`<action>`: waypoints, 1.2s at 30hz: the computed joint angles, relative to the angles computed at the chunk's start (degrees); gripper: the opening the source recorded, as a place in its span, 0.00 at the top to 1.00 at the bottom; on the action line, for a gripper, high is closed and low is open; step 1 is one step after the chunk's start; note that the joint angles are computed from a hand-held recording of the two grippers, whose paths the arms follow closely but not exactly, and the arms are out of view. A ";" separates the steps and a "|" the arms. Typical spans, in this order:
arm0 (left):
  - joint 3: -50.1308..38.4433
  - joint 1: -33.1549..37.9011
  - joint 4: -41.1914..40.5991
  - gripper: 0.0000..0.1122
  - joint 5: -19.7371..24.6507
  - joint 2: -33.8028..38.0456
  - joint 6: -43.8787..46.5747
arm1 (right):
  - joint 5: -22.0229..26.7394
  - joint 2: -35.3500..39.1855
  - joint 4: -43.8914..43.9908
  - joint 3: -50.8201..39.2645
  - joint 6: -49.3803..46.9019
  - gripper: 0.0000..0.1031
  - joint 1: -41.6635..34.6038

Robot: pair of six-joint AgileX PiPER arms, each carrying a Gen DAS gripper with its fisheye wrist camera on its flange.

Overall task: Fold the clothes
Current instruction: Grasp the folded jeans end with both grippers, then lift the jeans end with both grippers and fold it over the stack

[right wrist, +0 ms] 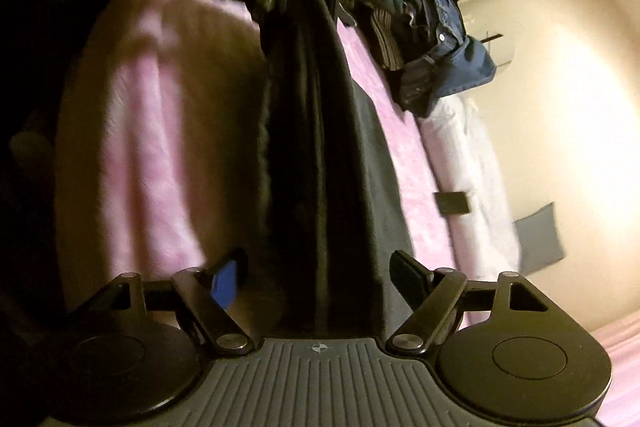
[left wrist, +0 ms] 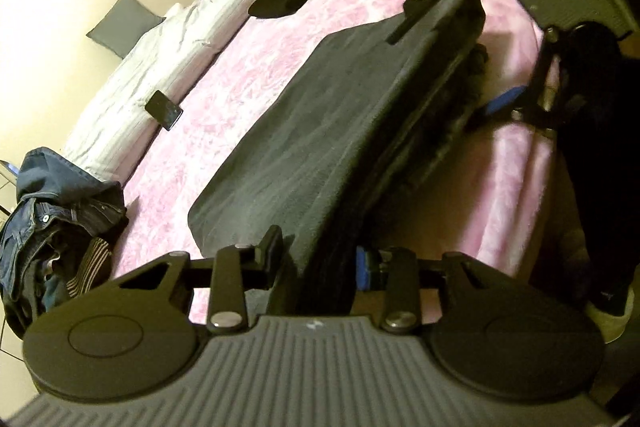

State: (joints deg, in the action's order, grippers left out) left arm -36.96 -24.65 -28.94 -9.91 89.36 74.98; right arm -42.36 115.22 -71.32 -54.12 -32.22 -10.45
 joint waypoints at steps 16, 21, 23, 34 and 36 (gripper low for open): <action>5.04 -12.01 -16.28 0.58 -24.17 8.88 22.80 | 6.54 -2.96 -13.99 -6.62 23.99 0.64 2.64; 4.43 -11.35 -17.97 0.64 -22.25 7.89 24.96 | 6.84 -2.98 -12.80 -5.79 22.72 0.64 2.64; 4.43 -11.42 -18.66 0.67 -21.97 7.57 25.84 | 6.59 -2.85 -12.56 -5.54 22.11 0.64 2.36; 4.05 -12.41 -22.55 0.71 -21.63 7.16 29.14 | 4.59 -2.22 -11.81 -4.05 19.07 0.64 -0.19; 4.38 -13.26 -23.48 0.71 -22.79 7.20 29.77 | 4.51 -2.12 -11.71 -4.16 19.25 0.64 -0.24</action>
State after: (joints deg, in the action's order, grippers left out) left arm -32.58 -37.91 -52.42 -32.70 96.56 104.75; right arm -37.85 113.10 -83.03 -58.29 -12.97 -10.69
